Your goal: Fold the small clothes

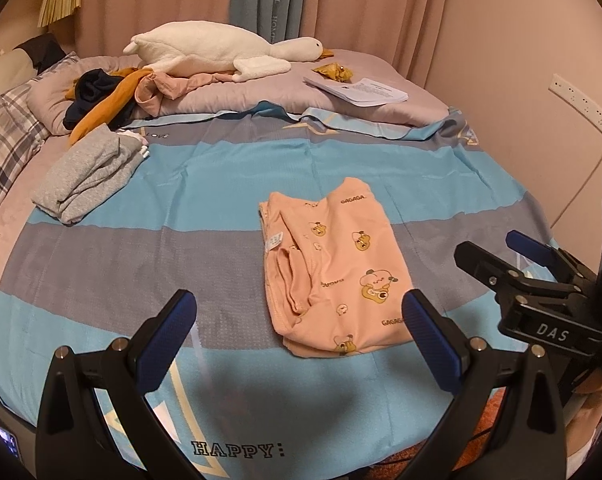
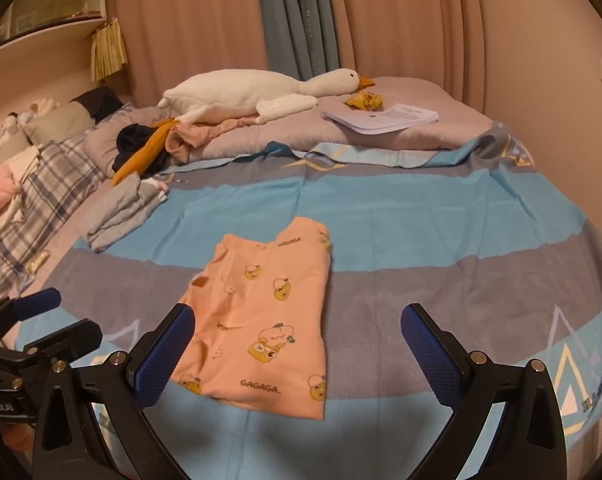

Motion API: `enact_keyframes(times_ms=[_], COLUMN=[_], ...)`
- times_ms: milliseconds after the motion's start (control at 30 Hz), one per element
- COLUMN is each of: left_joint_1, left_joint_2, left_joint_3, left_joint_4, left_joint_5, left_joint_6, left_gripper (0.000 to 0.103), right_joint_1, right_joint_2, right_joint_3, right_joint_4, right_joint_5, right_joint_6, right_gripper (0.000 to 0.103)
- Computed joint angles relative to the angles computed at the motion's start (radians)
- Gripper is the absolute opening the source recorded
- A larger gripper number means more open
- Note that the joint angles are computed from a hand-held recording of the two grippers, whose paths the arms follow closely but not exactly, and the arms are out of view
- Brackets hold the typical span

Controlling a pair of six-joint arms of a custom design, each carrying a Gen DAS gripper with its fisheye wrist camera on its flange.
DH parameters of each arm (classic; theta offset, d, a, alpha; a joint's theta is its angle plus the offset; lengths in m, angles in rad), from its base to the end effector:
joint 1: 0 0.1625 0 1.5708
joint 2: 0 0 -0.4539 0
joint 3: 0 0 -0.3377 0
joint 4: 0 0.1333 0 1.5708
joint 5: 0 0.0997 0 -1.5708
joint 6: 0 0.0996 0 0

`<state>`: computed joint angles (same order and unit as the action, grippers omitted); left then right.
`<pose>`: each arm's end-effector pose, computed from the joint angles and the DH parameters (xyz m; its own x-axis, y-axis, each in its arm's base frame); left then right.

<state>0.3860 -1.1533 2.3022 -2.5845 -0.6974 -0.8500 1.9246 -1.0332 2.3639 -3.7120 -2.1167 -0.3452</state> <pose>-0.3032 -0.3495 0.1925 -0.7861 0.1381 -0.6025 0.4961 0.7224 -0.4817 0.2301 -0.3874 0.2379 -0.7963 -0.1653 0.5819 -0.5401 0.6275 -0.5608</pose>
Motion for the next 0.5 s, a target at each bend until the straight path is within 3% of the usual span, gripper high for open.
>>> enact_keyframes(times_ms=[500], left_joint_1=[0.009], left_joint_2=[-0.001], left_joint_3=[-0.002], left_joint_4=[-0.007], left_joint_5=[-0.025], left_joint_6=[0.017], left_gripper=[0.103], right_joint_1=[-0.002], right_joint_2=[0.003], right_joint_3=[0.008], right_joint_4=[-0.01], right_joint_5=[-0.004], right_joint_6=[0.005], right_gripper=[0.102])
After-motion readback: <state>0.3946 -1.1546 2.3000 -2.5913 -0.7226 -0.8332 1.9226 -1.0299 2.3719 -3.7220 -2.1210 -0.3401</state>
